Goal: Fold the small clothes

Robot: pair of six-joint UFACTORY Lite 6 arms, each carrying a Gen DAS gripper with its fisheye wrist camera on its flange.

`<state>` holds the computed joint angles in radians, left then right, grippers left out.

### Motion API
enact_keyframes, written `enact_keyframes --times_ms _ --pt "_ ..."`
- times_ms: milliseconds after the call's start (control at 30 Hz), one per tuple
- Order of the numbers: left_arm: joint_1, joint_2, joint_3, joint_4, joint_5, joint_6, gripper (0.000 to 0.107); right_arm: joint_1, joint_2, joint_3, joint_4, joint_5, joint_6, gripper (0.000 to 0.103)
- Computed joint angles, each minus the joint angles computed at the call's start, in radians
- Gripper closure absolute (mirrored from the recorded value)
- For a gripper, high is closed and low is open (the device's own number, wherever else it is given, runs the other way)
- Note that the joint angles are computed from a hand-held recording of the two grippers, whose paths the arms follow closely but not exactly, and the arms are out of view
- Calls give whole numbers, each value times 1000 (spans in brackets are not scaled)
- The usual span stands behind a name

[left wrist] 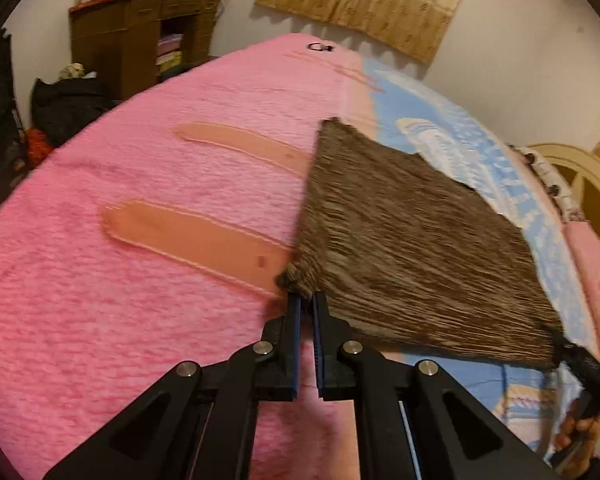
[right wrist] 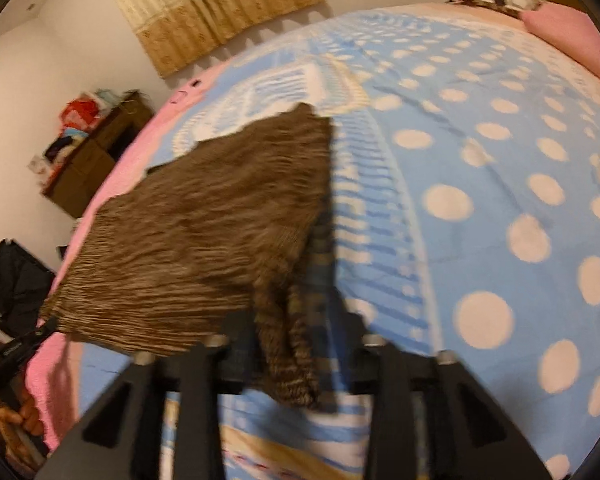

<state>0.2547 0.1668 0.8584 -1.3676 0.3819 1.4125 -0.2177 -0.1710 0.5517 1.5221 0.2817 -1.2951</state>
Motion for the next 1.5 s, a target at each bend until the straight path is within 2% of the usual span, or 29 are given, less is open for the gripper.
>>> enact_keyframes --times_ms 67,100,133,200,267,333,467,533,633,700,767,833,867,933,967,1100,1267,1400,1500 --pt "-50 -50 -10 16 -134 -27 102 -35 -51 -17 -49 -9 49 40" --pt "-68 -78 -4 5 -172 -9 102 -60 -67 -19 -20 8 12 40" --pt "-75 -83 12 -45 -169 35 101 -83 -71 -7 -2 23 -13 40" --pt "-88 -57 67 -92 -95 69 101 -129 -16 64 13 72 -26 40" --pt "-151 -1 148 -42 -73 19 101 -164 104 171 22 152 -19 40" --pt "-239 106 261 -77 -46 38 101 -153 235 302 9 190 13 40" --pt "-377 317 489 13 -12 -101 101 -74 479 576 -103 154 165 41" --pt "-441 428 616 31 -49 -149 101 -43 589 695 -194 134 289 44" --pt "-488 591 806 255 -59 -430 101 -19 686 783 -277 107 399 44" --pt "-498 705 901 290 -38 -490 101 -7 708 798 -248 90 370 44" --pt "-502 710 879 172 -66 -384 101 0 713 806 -257 83 356 44" --pt "-484 708 861 51 -34 -268 101 0 713 805 -267 84 345 46" --pt "-472 715 869 49 -7 -272 101 -1 714 808 -294 80 359 55" --pt "-453 715 858 -8 32 -229 101 -20 722 819 -316 110 355 67" --pt "-452 717 857 -24 41 -219 101 -34 731 825 -281 142 318 67" --pt "-461 698 829 -56 21 -182 101 -71 748 841 -265 212 308 67" --pt "-479 712 857 -22 -9 -210 101 -71 756 852 -251 192 347 63" --pt "-510 723 877 39 -73 -252 101 -70 703 772 -189 198 253 55" --pt "-542 716 878 153 -142 -342 101 -49 689 755 -211 163 216 58"
